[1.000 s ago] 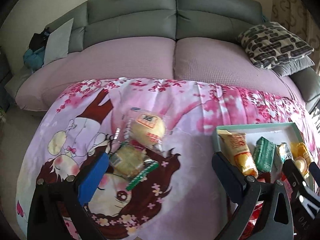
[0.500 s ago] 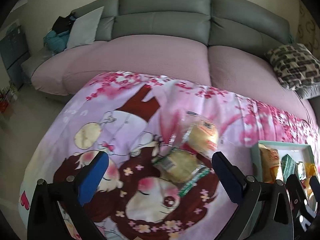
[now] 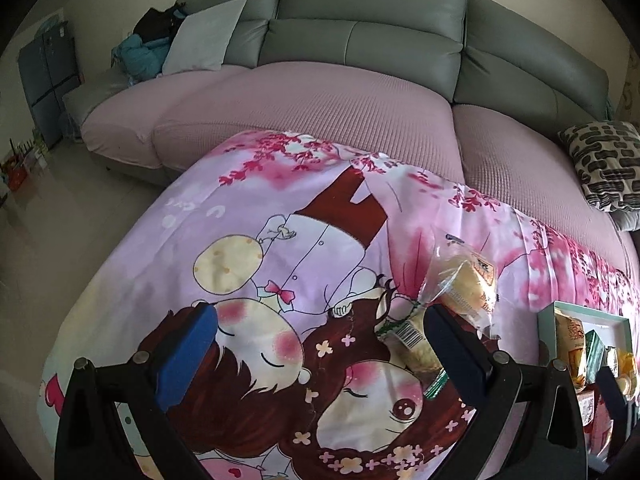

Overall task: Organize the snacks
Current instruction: 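Move both tools back over the snack pile, then grasp the clear-wrapped round biscuit with the left tool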

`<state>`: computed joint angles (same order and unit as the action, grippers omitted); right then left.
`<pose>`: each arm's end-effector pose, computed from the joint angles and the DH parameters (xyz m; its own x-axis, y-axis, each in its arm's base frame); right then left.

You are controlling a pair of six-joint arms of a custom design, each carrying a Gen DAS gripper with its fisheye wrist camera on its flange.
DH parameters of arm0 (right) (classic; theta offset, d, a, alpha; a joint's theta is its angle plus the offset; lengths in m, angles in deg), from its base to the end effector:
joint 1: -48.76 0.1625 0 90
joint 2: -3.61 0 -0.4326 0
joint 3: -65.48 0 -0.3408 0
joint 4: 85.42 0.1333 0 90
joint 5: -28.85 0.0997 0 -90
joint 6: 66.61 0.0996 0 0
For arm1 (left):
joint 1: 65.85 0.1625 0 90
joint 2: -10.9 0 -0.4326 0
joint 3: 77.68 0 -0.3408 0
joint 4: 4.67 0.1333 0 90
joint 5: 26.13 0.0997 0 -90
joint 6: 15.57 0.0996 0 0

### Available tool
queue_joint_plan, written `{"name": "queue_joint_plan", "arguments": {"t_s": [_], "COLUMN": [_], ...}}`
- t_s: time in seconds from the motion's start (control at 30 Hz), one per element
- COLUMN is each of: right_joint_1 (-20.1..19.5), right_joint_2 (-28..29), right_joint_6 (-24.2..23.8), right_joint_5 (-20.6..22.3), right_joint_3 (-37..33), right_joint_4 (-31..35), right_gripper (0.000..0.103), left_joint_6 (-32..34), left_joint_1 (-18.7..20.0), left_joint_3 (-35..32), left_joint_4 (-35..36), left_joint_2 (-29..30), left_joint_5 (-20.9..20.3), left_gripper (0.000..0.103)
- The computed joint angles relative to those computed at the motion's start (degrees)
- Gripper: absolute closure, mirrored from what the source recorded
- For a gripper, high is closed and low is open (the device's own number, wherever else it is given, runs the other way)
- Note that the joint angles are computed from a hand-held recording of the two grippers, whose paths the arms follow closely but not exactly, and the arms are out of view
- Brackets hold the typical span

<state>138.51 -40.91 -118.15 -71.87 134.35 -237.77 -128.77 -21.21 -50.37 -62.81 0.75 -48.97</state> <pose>0.1115 -0.7582 0.3096 -0.6135 -0.5431 0.5733 -0.7668 0.5831 -0.2681 -0.4023 -0.7136 0.0376 -0.5165 -0.7249 -0.4558 0.0205 0.5217 -0.8529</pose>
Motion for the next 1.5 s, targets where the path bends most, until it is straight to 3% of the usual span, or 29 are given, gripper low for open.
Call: {"name": "queue_joint_plan", "arguments": {"t_s": [0.23,0.83,1.1,1.5], "right_joint_1": [0.32,0.14,-0.26,-0.95], "right_joint_2": [1.27,3.50,4.21,5.10], "right_joint_6": [-1.28,-3.33,-2.32,-0.86], "right_joint_5": [-1.75,-6.20,-7.06,-7.66], "right_joint_3": [0.80,-1.90,-4.70,-8.54], "right_joint_4": [0.08,-1.28,-1.66,-0.71], "right_gripper": [0.000,0.000,0.000,0.000], "left_joint_6": [7.11,27.25,30.33,35.21], "left_joint_1": [0.90,2.87,3.61,4.69], "left_joint_3": [7.50,8.21,4.06,-7.67], "left_joint_4": [-12.57,-33.38,-33.69,-30.14], "left_joint_2": [-2.53,-0.06,2.46,8.75], "left_joint_5": [-1.20,-5.22,-7.01,-9.22], "left_gripper": [0.001,0.000,0.001,0.001]}}
